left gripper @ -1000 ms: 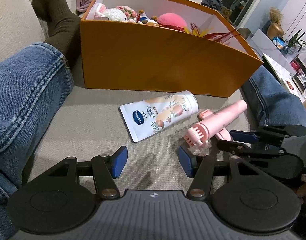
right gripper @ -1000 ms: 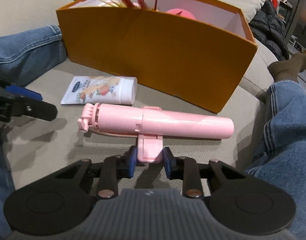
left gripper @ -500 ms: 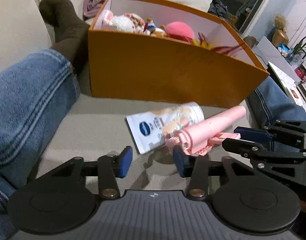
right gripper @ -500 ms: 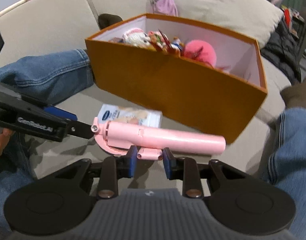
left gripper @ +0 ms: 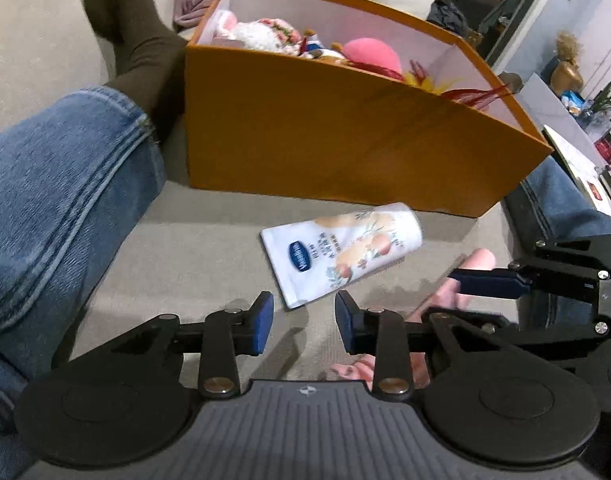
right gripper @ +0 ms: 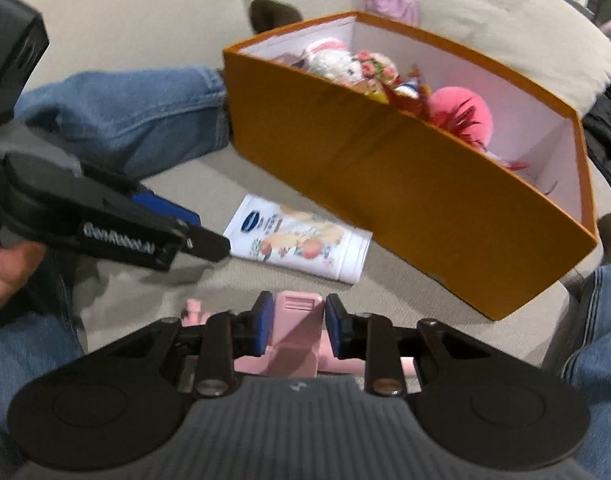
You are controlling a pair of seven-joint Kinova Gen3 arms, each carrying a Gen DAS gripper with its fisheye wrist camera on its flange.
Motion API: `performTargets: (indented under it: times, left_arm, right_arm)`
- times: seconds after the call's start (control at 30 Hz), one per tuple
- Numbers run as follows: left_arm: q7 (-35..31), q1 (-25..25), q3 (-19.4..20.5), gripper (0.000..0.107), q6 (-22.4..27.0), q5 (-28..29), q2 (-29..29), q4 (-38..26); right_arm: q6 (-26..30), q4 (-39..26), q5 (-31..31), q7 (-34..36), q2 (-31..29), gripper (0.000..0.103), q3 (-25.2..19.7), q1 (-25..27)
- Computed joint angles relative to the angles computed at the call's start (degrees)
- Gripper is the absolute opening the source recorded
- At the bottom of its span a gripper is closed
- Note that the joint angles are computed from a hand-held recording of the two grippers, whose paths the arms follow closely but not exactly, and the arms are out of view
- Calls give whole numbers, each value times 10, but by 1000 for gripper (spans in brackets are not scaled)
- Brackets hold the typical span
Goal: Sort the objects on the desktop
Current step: 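Grasp the pink selfie stick by its clamp with the right gripper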
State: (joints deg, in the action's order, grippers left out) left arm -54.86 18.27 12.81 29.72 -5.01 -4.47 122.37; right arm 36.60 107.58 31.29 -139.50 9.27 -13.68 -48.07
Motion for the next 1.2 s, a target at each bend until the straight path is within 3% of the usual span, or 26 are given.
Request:
performTargets:
  times: [0.13, 0.2, 0.27, 0.37, 0.47, 0.53, 0.6, 0.9, 1.07, 1.13, 1.2]
  left_arm:
    - [-13, 0, -5, 38, -2, 12, 0, 0]
    - [-12, 0, -3, 38, -1, 10, -3, 2]
    - [-10, -1, -2, 38, -1, 10, -3, 2]
    - [-6, -2, 0, 38, -1, 6, -6, 2]
    - [-10, -1, 0, 38, -5, 8, -9, 3]
    - [-12, -1, 1, 38, -5, 8, -7, 2]
    - [-11, -1, 3, 38, -2, 5, -6, 0]
    - [-2, 3, 8, 38, 0, -7, -8, -1]
    - [9, 5, 13, 38, 5, -17, -9, -3]
    - [15, 5, 13, 38, 6, -20, -11, -1]
    - [19, 4, 13, 38, 6, -21, -17, 3]
  right_arm:
    - [-13, 6, -45, 40, 0, 38, -41, 61]
    - [-25, 11, -70, 53, -3, 30, -75, 104]
    - [-23, 13, -67, 42, -7, 30, -86, 112]
    - [-9, 12, -64, -20, -12, 30, -44, 76]
    - [4, 13, -72, -82, -18, 30, 31, 20]
    - [4, 15, -88, -85, -21, 30, 60, 5]
    - [-2, 16, -111, -51, -23, 30, 52, 21]
    - [50, -21, -134, 158, -16, 39, -177, 239]
    - [118, -68, -85, 274, 31, 43, -309, 342]
    - [135, -88, -87, 321, 61, 44, -362, 391]
    - [150, -106, -104, 366, 81, 38, -387, 420]
